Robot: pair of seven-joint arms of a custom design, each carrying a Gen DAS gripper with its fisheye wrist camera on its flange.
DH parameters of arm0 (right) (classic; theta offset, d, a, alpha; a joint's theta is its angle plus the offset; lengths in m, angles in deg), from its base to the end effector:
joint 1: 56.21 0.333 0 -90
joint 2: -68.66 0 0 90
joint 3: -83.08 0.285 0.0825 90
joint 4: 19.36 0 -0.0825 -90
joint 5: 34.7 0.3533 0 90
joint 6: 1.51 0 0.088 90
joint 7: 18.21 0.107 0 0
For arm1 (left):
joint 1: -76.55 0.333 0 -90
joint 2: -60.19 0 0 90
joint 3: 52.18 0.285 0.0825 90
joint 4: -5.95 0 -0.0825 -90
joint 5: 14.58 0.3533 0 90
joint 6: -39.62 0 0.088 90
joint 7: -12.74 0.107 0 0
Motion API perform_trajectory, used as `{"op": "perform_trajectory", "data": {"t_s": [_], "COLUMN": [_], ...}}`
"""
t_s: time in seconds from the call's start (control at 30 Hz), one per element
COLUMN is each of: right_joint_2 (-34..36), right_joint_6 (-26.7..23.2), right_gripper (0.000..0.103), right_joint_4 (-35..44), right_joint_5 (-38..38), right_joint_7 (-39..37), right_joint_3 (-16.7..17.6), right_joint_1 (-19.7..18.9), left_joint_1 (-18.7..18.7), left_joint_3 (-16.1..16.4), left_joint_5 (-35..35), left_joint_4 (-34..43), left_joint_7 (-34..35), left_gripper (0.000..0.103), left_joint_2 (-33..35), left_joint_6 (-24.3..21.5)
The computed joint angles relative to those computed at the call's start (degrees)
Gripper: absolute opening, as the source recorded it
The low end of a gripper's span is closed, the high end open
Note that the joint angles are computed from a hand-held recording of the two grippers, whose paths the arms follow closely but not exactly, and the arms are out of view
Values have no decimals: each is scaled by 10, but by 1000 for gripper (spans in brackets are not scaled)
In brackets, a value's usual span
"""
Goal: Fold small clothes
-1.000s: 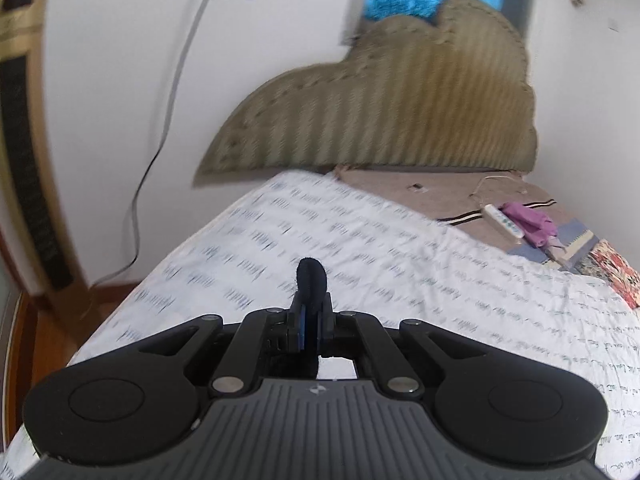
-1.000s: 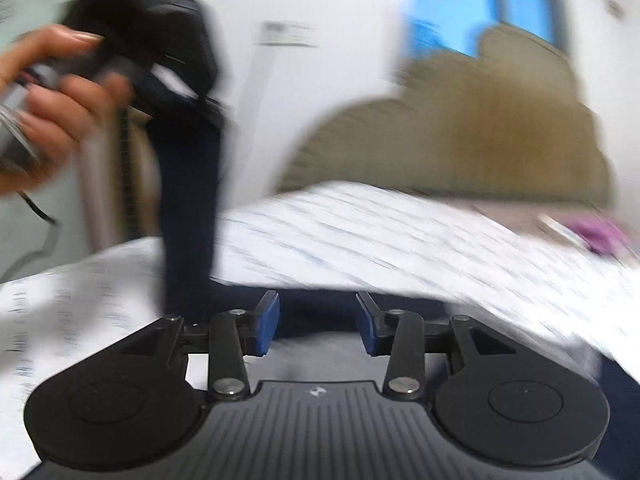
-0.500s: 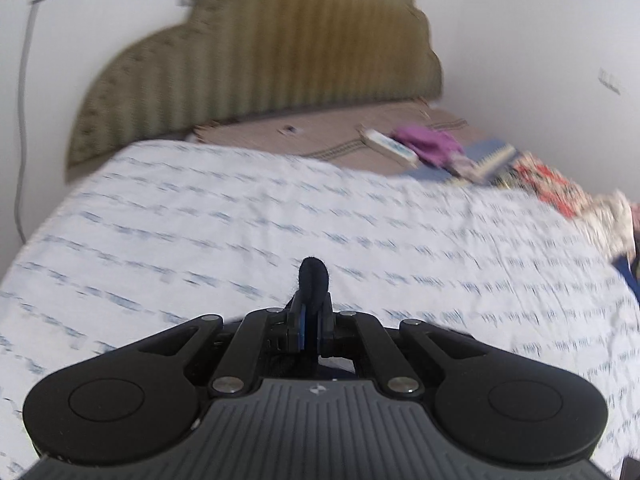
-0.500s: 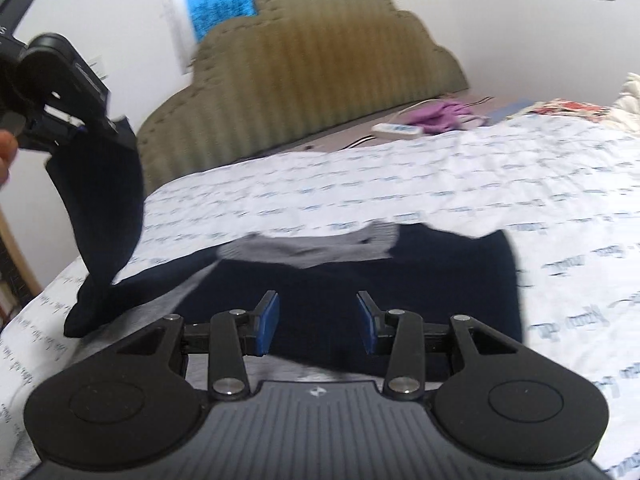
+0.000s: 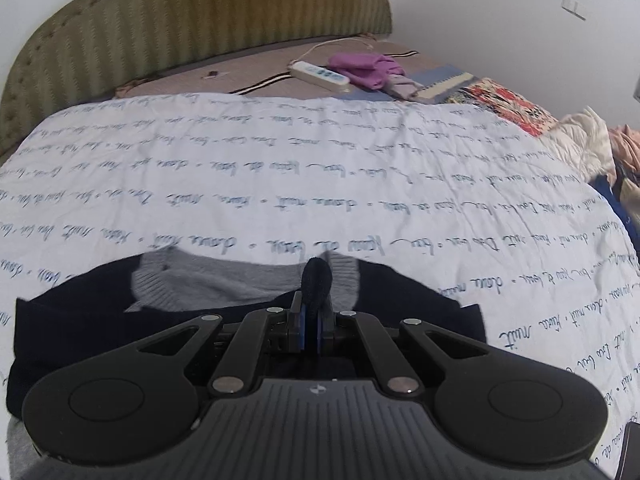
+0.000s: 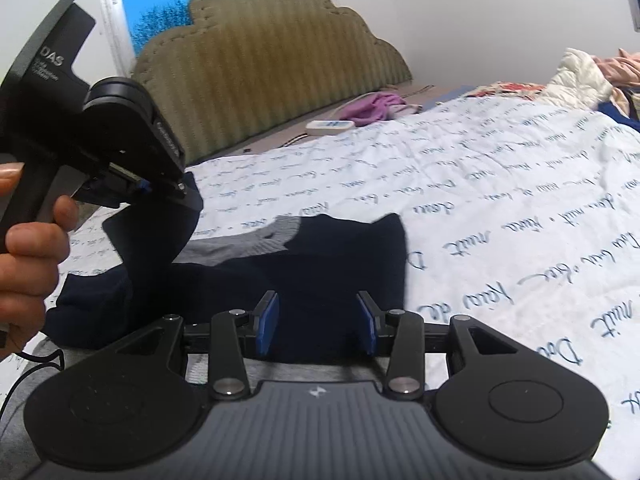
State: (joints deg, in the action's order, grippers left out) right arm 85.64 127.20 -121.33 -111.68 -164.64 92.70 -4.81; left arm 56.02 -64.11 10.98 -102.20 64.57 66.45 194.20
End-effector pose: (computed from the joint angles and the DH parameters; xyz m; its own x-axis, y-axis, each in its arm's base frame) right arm 0.3350 0.5303 0.4124 -0.1124 -0.9530 -0.2813 -0.4801 0.2999 -0.8243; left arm 0.5039 -0.3321 0.5101 -0.2471 -0.9670 0.0621 -0.7175 0.1395 -0.6824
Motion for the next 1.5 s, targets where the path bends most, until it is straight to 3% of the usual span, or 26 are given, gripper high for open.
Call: {"op": "perform_trajectory", "data": {"t_s": [0.13, 0.17, 0.23, 0.3, 0.37, 0.5, 0.57, 0.6, 0.63, 0.7, 0.73, 0.8, 1.0, 1.07, 1.13, 1.2, 1.27, 1.3, 1.37, 1.5], "right_joint_2": [-7, -9, -12, -14, -15, -16, -17, -17, -18, -15, -10, 10, 127, 157, 169, 177, 182, 180, 173, 158], "right_joint_6": [0, -1, -3, -7, -11, -20, -15, -6, 9, 67, 97, 141, 322, 355, 370, 362, 338, 328, 324, 310], "right_gripper": [41, 41, 41, 41, 42, 43, 43, 43, 43, 58, 61, 61, 61, 61, 55, 32, 22, 16, 10, 6], "right_joint_4": [-13, -15, -21, -23, -25, -24, -20, -19, -17, -8, -3, 22, 136, 162, 178, 190, 199, 198, 190, 173], "right_joint_5": [8, 9, 11, 15, 20, 28, 28, 24, 16, 5, -9, -22, 101, 124, 134, 167, 197, 201, 196, 171], "right_joint_7": [2, 2, 3, 1, 0, -6, -7, -6, -5, -9, 0, 3, -79, -80, -80, -118, -159, -164, -147, -93], "right_joint_3": [1, 2, 3, 5, 7, 8, 7, 5, 3, -4, -10, -20, -40, -51, -66, -63, -62, -70, -96, -149], "right_joint_1": [-4, -5, -6, -7, -8, -10, -13, -16, -21, -38, -45, -58, -120, -123, -113, -112, -105, -96, -73, -27], "left_joint_1": [-7, -8, -10, -8, 0, 2, 6, 7, 11, 35, 52, 86, 157, 171, 181, 186, 188, 187, 185, 173], "left_joint_3": [-4, -6, -8, -12, -21, -10, 8, 23, 41, 58, 61, 69, 89, 86, 75, 64, 55, 52, 51, 57], "left_joint_5": [-13, -28, -57, -97, -153, -175, -127, -69, 22, 177, 214, 184, -131, -240, -330, -384, -414, -422, -412, -355], "left_joint_4": [28, 32, 35, 36, 34, 7, -24, -42, -58, -76, -84, -101, -137, -139, -132, -124, -114, -115, -108, -99], "left_joint_7": [25, 41, 71, 103, 152, 204, 208, 179, 119, 6, -18, 6, 193, 273, 347, 390, 409, 409, 389, 357], "left_gripper": [5, 15, 22, 36, 61, 67, 77, 81, 88, 94, 94, 94, 85, 81, 76, 63, 41, 35, 10, 4], "left_joint_2": [33, 41, 53, 62, 65, 34, 2, -14, -32, -56, -65, -76, -79, -72, -62, -47, -29, -24, -12, 0], "left_joint_6": [-5, -7, -10, -11, -13, 9, 40, 58, 72, 75, 74, 77, 82, 82, 62, 49, 47, 55, 66, 101]}}
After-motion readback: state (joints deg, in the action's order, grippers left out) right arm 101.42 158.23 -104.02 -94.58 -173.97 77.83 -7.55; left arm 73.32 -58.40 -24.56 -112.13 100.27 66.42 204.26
